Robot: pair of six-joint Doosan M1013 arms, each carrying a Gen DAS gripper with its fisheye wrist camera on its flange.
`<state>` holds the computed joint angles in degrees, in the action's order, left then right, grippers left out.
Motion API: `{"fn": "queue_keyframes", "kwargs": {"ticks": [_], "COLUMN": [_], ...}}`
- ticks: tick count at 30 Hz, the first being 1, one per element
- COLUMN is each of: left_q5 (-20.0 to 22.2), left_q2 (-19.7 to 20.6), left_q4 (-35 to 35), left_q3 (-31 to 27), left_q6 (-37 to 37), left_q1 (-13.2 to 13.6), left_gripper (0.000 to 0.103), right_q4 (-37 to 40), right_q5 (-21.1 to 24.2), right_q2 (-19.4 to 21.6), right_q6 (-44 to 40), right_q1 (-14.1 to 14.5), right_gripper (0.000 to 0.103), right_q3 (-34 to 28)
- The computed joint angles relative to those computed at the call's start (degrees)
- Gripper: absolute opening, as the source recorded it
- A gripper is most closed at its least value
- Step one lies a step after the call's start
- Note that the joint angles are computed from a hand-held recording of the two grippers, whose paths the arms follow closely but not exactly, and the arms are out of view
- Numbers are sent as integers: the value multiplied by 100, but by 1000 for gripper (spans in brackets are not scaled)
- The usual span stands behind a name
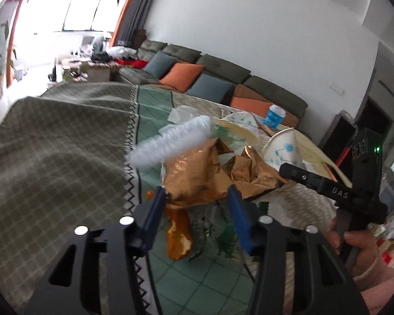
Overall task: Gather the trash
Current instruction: 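Grasp the clear snack bag with the left tool while the right tool grasps the blue-dotted paper cup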
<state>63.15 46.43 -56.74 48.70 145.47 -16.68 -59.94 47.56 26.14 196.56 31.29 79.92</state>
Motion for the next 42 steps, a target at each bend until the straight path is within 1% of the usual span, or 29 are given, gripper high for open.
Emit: {"fn": "queue_keyframes", "kwargs": {"ticks": [1,2,3,5,6,9,10,11,12,13,15,16,18,20,21,24,26,28,29,32,35,38,42], "left_q5": [81,141,199,215,282,237,168,85,105,127,164,114,-70,-347,-354,225,297,327,338,353,578,617,773], "left_q2": [30,58,92,120,147,146,120,93,116,123,157,153,107,17,-14,212,285,291,272,120,19,-107,-87], "left_q4": [14,30,60,128,156,226,214,201,193,150,100,142,165,115,103,-2,112,90,31,-126,-208,-143,69], "left_q3": [-59,-109,-169,-219,-268,-278,-231,-186,-242,-263,-352,-372,-335,-177,-151,-511,-612,-588,-537,-249,-66,147,181], "left_q6": [-64,-103,-133,-147,-169,-172,-115,-90,-152,-173,-125,-108,-75,53,54,-400,-659,-702,-633,-64,394,778,966], "left_q1": [4,3,-3,-12,-15,-27,-31,-32,-28,-21,-23,-31,-45,-44,-37,55,71,73,87,110,146,139,100], "left_gripper": [40,33,31,11,6,6,7,21,33,50,51,51,51,51,51,53,53,53,53,53,53,53,53], "right_q4": [-5,-23,-51,-101,-123,-194,-207,-230,-246,-267,-303,-320,-362,-404,-430,-513,-551,-563,-568,-610,-700,-756,-706], "right_q5": [-11,-16,-14,-3,8,86,112,134,139,150,193,213,245,285,317,294,313,323,331,319,342,344,244], "right_q2": [-6,-11,-18,-34,-39,-48,-51,-58,-65,-72,-81,-83,-101,-114,-123,-164,-180,-195,-204,-236,-246,-251,-256], "right_q6": [-9,-9,2,14,13,-20,-36,-30,-21,-5,11,25,83,131,156,255,280,322,349,418,498,520,472], "right_q1": [-8,-12,-13,-19,-20,-13,-10,-7,-10,-11,-12,-8,-10,4,12,2,-4,-5,-6,-13,2,10,7], "right_gripper": [51,50,50,49,49,49,49,48,48,48,48,48,48,48,48,48,48,48,48,48,48,48,48], "right_q3": [5,10,17,32,35,30,25,30,36,42,47,50,70,82,88,146,169,195,211,258,266,269,278]}}
